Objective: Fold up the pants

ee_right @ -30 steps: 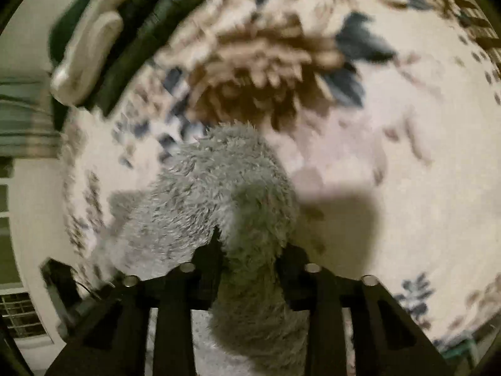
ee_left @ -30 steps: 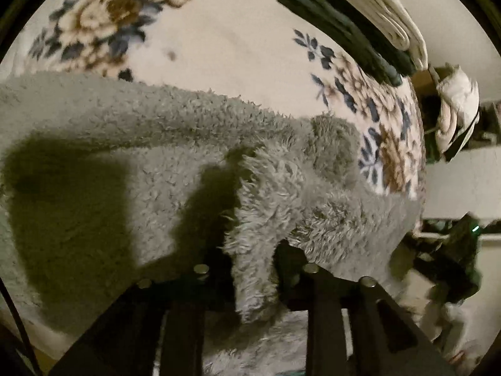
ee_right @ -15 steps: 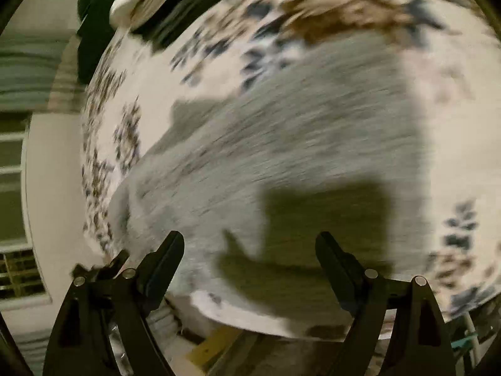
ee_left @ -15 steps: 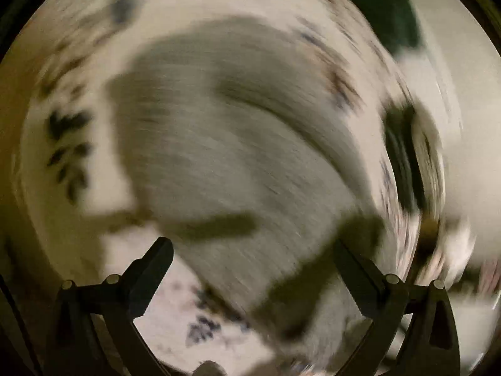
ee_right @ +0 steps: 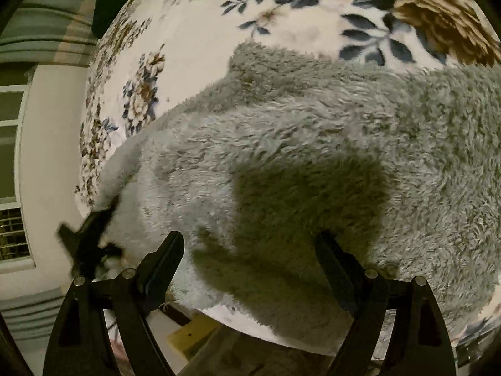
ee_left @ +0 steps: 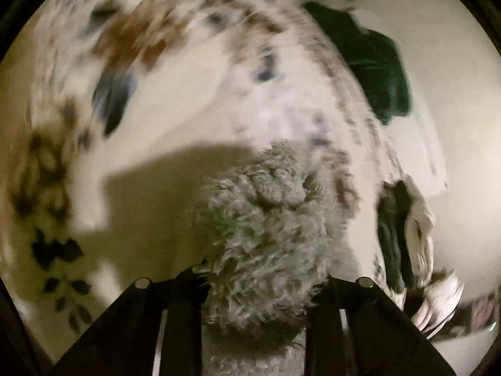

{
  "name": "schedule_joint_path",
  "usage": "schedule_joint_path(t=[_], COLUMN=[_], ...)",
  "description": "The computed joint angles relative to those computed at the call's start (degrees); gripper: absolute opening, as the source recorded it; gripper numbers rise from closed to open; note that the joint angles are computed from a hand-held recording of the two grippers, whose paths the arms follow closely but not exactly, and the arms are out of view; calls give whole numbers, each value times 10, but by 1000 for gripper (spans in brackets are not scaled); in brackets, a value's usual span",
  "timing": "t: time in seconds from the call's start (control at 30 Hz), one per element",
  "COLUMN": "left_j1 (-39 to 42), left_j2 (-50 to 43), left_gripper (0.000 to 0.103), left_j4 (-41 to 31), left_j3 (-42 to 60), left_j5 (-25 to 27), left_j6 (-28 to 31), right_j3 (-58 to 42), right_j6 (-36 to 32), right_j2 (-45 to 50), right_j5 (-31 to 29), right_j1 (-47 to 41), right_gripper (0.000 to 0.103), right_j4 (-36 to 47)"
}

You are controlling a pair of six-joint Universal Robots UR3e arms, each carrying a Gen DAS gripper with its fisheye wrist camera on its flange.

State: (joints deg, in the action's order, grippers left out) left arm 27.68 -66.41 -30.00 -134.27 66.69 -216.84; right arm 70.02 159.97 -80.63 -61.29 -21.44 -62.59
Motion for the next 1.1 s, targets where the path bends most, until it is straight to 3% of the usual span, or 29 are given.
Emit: schedule_joint_path(t=[0.1, 0.2, 0.3, 0.47, 0.63, 0.7, 0.8, 0.83, 0.87, 0.93, 1.03, 1.1], left_j1=[-43, -148, -309, -489, -579, -606, -634, -638, -645, -640, -624, -618], left_j2=[41, 14, -109, -331, -509, -597, -708, -736, -756, -762, -731, -689], left_gripper=[18, 17, 17, 17, 17, 17, 25, 30, 53, 103, 103, 103], left_j4=[-61, -90, -101, -86, -89, -170, -344, -393, -433, -462, -499, -520], left_j3=[64, 176, 342, 537, 678, 785, 965, 1025, 1085, 1133, 1135, 1104], left_j5=[25, 69, 112, 92, 86, 95, 91, 86, 90, 46, -7, -7], left_j6=[-6, -21, -27, -49, -50, -14, 18, 45, 72, 96, 118, 125], right_j3=[25, 52, 52, -13, -113, -145, -212, -246, -275, -347, -401, -399], right_j6=[2, 6, 3, -46, -126, -152, -170, -173, -176, -194, -206, -214], right_j2=[-6, -6, 12, -1, 3, 30, 75, 93, 107, 146, 175, 177], right_j5=[-11, -17, -9, 0, -111, -155, -161, -149, -135, -97, -68, -48], right_j1=[-3, -7, -14, -124, -278, -317, -364, -380, -391, -412, -400, -380], right_gripper=[88, 88, 88, 88, 88, 88, 88, 88, 91, 96, 96, 96], right_j4=[-26, -54, -53, 47, 91, 94, 128, 153, 179, 248, 308, 327])
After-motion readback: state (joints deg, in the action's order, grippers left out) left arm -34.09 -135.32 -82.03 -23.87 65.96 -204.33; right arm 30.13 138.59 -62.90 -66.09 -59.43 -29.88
